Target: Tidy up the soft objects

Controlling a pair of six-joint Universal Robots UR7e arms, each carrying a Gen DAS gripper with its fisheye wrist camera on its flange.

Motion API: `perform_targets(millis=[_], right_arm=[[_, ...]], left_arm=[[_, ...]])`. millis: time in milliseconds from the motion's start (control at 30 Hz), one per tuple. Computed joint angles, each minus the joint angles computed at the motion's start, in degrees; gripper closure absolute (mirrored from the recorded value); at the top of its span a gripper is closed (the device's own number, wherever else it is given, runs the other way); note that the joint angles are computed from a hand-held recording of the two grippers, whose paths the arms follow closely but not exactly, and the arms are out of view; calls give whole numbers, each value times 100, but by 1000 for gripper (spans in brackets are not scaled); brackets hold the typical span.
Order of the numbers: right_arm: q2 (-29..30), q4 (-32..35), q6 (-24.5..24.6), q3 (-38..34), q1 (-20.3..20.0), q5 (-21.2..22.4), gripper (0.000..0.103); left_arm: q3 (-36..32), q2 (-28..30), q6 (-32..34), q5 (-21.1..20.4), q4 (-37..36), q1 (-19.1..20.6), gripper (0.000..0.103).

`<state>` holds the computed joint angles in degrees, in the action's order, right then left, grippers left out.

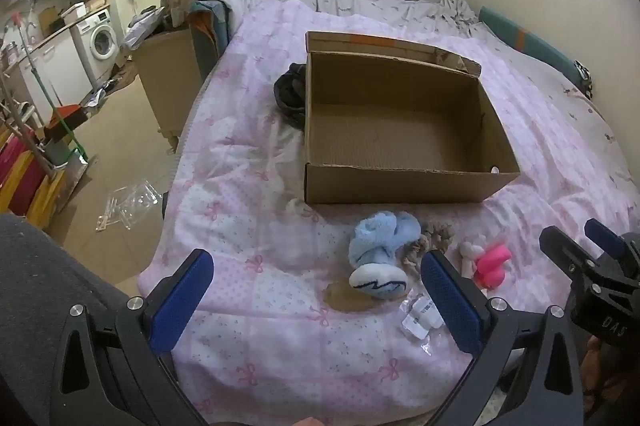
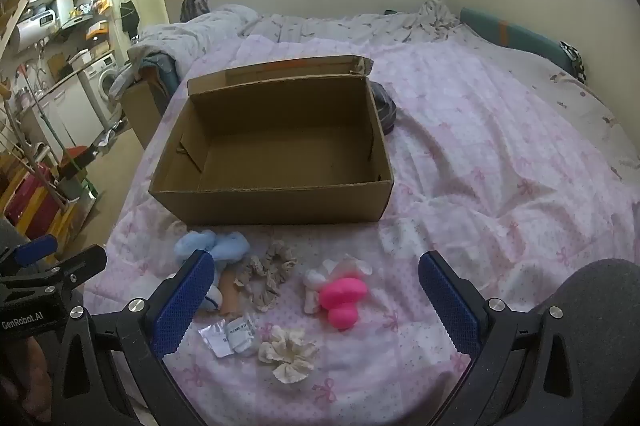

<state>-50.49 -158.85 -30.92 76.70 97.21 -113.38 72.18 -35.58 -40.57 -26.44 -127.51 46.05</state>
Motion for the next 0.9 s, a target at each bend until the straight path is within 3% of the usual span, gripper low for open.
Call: perform_targets(millis=[900], right_arm=[[4, -64, -49, 13, 10, -25, 0]], left_arm=[[33, -10, 188, 102, -231, -9, 0]])
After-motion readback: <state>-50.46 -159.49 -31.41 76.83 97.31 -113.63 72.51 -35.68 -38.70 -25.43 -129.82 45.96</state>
